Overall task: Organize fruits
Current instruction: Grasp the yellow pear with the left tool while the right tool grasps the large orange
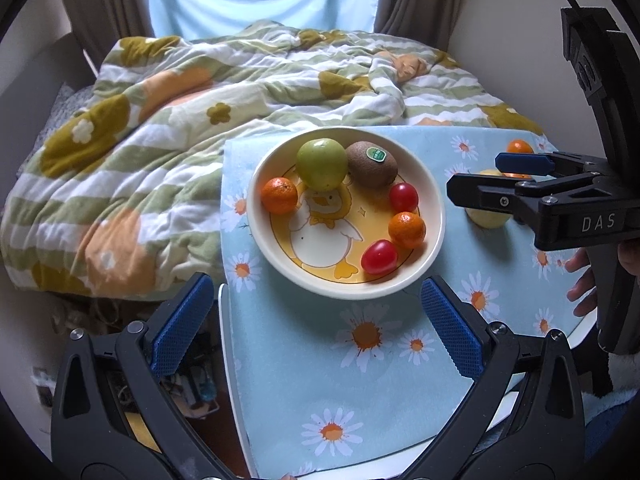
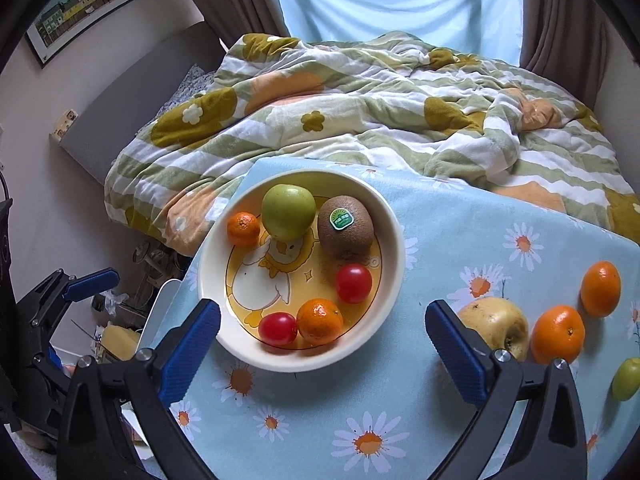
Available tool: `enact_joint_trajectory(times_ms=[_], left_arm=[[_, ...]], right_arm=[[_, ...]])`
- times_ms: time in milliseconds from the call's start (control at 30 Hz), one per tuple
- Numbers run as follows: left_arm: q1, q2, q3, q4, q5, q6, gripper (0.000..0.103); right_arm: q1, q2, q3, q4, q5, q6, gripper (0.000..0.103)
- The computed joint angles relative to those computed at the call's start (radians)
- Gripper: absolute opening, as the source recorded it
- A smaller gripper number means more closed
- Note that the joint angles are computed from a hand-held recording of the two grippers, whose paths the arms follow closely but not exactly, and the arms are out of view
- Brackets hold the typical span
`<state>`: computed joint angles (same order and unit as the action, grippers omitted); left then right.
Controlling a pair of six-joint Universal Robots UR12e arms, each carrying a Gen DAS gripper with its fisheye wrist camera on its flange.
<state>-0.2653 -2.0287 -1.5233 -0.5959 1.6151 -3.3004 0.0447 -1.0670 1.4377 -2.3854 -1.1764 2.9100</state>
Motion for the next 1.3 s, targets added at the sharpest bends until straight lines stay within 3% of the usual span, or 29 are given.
enact_joint_trajectory(times_ms=[267,433,533,733,900,1167,1300], left_arm=[[-0.005,-0.004,0.028,-0.001,-0.009,0.045,0.103],[-0.02,-0.021,0.064,0.003,-0.007,0.049,0.103],[-0.036,-0.042,0.101,-0.01,0.007,0.035,0.103],[-0.075,-0.095,0.187,-0.04,0.04,-0.024,0.103],[-0.108,-0.146,0.266,-0.072,0.056,-0.069,0.103],[-0.149,-0.237,0.386,-0.15,0.063,-0.151,0.103],[-0.165,-0.276,0.434,-0.191,0.067,-0.18,0.103]], right_arm=[[-0.024,-0.052,0.052,-0.099,-0.07,0.097,0.102],[-0.056,-0.074,0.078,-0.136,-0.062,0.119,0.102],[-0.074,-0.085,0.081,-0.124,-0.098,0.105,0.102],[-0.12,-0.092,0.081,-0.126,-0.141,0.04,0.102],[-0.165,-0.08,0.056,-0.074,-0.114,-0.045,0.102],[-0.2,-0.014,-0.022,0.024,-0.157,-0.195,0.102],[-0.214,0.027,-0.07,0.073,-0.141,-0.249,0.102]])
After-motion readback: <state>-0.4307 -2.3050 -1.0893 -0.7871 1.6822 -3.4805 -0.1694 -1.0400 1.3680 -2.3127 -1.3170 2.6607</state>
